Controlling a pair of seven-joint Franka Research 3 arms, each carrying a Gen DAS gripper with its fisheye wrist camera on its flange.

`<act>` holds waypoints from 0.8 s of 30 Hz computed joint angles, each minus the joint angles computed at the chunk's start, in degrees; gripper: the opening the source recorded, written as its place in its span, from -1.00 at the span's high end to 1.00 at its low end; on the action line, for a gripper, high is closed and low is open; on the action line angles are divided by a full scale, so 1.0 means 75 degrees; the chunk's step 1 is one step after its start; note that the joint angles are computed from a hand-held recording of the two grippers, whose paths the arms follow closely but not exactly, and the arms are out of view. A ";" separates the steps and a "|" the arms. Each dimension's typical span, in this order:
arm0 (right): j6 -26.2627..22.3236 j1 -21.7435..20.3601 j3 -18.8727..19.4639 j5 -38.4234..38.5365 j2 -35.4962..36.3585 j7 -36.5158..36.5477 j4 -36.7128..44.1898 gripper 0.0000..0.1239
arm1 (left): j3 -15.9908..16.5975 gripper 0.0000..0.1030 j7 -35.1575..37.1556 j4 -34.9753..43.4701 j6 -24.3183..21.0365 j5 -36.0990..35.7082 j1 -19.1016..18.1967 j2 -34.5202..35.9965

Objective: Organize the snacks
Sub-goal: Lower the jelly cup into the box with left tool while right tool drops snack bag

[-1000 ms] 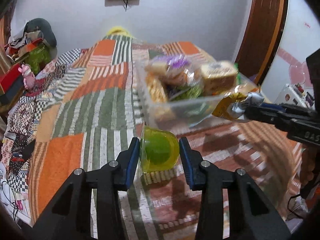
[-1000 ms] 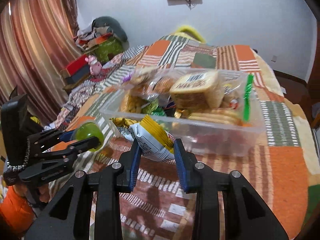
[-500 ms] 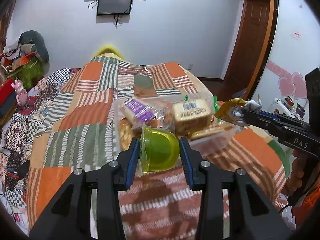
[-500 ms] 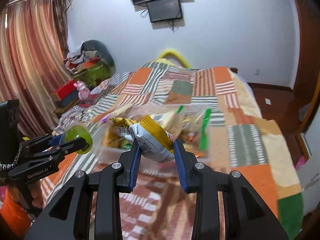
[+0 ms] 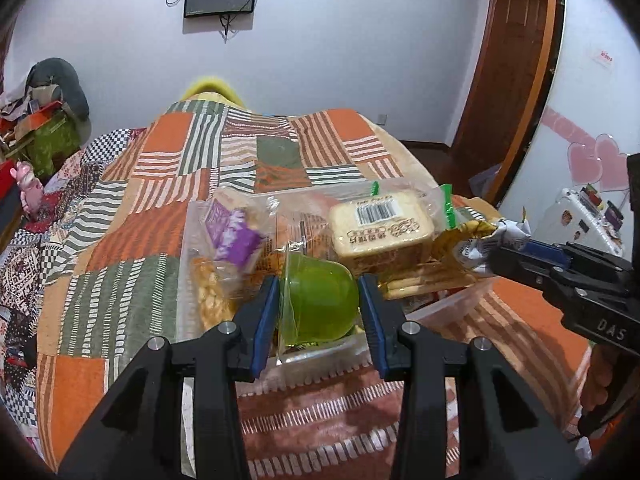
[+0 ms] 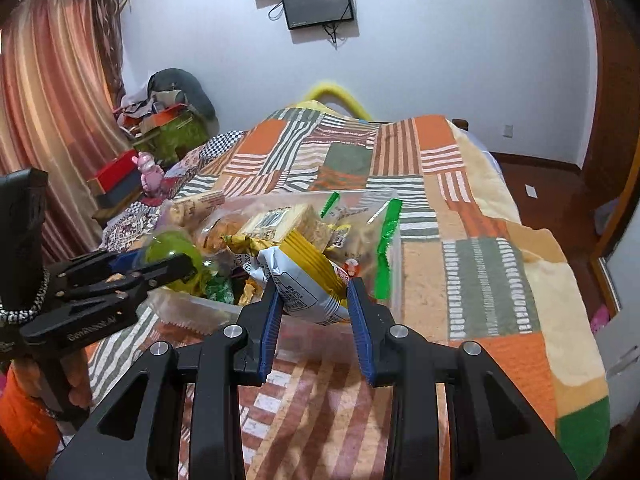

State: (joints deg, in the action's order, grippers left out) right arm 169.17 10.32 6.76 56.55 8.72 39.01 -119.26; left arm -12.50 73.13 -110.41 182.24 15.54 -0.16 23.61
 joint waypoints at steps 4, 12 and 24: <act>-0.0093 0.0005 0.0001 -0.0292 0.0233 0.0152 0.0175 0.52 | 0.0311 0.22 -0.0117 0.0125 0.0011 0.0120 -0.0286 0.0115; 0.0015 -0.0002 0.0068 -0.0849 0.0383 0.0619 0.0216 0.47 | 0.0197 0.21 -0.0108 0.0341 -0.0196 0.0099 -0.0189 0.0341; -0.0086 -0.0096 0.0093 -0.0380 -0.0104 0.0527 -0.0071 0.02 | -0.0366 -0.09 -0.0024 -0.0477 0.0031 -0.0192 0.0376 -0.0404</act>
